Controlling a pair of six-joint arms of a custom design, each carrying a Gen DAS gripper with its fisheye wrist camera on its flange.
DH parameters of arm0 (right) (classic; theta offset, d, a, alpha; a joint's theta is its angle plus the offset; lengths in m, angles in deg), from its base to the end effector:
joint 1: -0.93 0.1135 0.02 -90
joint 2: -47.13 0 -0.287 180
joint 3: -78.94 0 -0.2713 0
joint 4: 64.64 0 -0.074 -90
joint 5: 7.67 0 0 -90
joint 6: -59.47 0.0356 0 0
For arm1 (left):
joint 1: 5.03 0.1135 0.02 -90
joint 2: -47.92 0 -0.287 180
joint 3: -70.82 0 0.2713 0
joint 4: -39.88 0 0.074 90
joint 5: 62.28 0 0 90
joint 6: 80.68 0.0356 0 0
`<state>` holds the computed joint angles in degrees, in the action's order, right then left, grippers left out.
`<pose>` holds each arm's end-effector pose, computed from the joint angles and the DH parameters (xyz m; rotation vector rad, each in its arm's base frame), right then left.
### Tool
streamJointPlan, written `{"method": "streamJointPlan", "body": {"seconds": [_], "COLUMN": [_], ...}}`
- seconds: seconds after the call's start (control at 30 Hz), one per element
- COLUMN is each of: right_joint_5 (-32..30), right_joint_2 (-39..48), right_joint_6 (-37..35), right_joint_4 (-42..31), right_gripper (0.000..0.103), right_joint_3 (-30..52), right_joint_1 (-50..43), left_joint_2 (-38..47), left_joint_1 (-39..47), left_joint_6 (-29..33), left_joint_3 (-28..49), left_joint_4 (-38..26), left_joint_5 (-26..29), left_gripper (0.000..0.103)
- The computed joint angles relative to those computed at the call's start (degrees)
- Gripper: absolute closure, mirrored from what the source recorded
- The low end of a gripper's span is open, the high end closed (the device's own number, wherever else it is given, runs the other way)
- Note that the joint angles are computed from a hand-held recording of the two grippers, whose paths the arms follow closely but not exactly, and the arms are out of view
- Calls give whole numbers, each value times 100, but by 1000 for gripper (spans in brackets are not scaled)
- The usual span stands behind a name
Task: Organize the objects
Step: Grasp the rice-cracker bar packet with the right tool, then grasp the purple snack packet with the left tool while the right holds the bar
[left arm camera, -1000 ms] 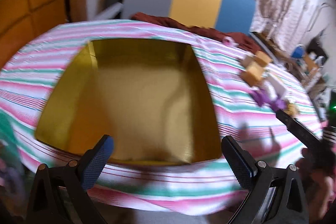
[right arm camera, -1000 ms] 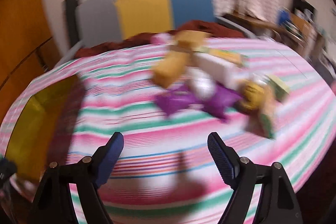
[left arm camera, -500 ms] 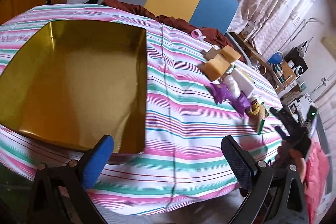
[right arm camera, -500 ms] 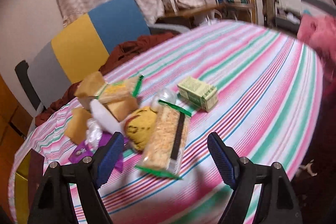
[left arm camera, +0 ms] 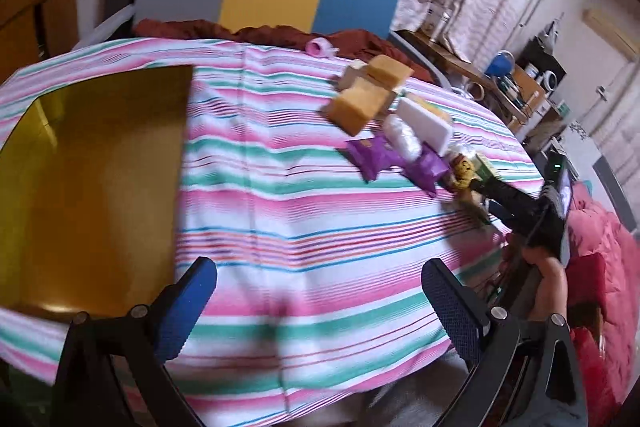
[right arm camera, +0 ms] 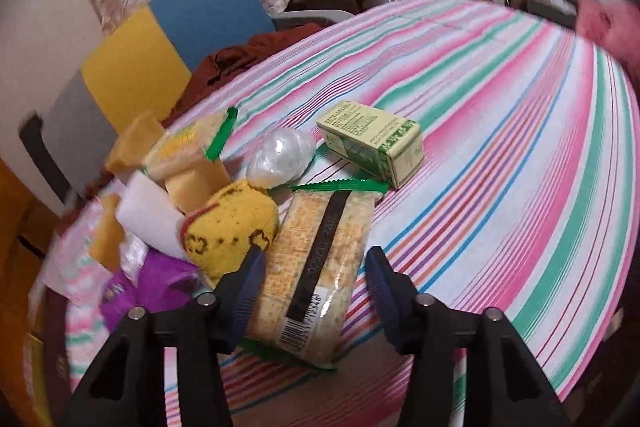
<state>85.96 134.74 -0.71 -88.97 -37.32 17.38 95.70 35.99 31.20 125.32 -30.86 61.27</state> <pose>0.3163 0.0910 0.2088 0.3122 2.4110 0.2939 0.1200 0.0783 0.2646 -0.2383 2.4340 -0.3337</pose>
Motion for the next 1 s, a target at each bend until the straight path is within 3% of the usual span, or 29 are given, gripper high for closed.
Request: {"method": "streamJointPlan", "body": {"seconds": [0.1,0.23,0.33,0.5,0.67,0.87,0.93,1.0], "right_joint_5": [245,336,818,829,1015,1134,1135,1149], "right_joint_2": [9,125,331,123,-172,-90,-55,-49], "right_joint_6": [-253,-242,-628,-630,-570,-596,-612,-579], "right_joint_4": [-161,-265,-459,-168,475,793,857,899], "right_gripper": [51,49,48,57,58,57,57,57], "right_joint_3": [77,192,396,74,-516,-608,-609,-623], "right_joint_1": [130,213,492,386,318,367,362,394], "left_joint_2": [59,357,729,1373,2184,3101,3382,3546], "left_joint_1": [-636,-1667,-2256,-2880,-3296,-4037,-4116,-4126], "left_joint_6": [-432,-1024,-1343,-1569,-1489,-1038,-802,-638], "left_joint_3": [-13,41,132,222,361,647,742,771], "left_joint_4": [384,1152,1658,2342,3118,3929,4031,4090], "left_joint_5": [-121,-861,-1336,-1816,-1935,-2794,-2887,-2871], "left_gripper": [0,0,0,0,0,0,5,23]}}
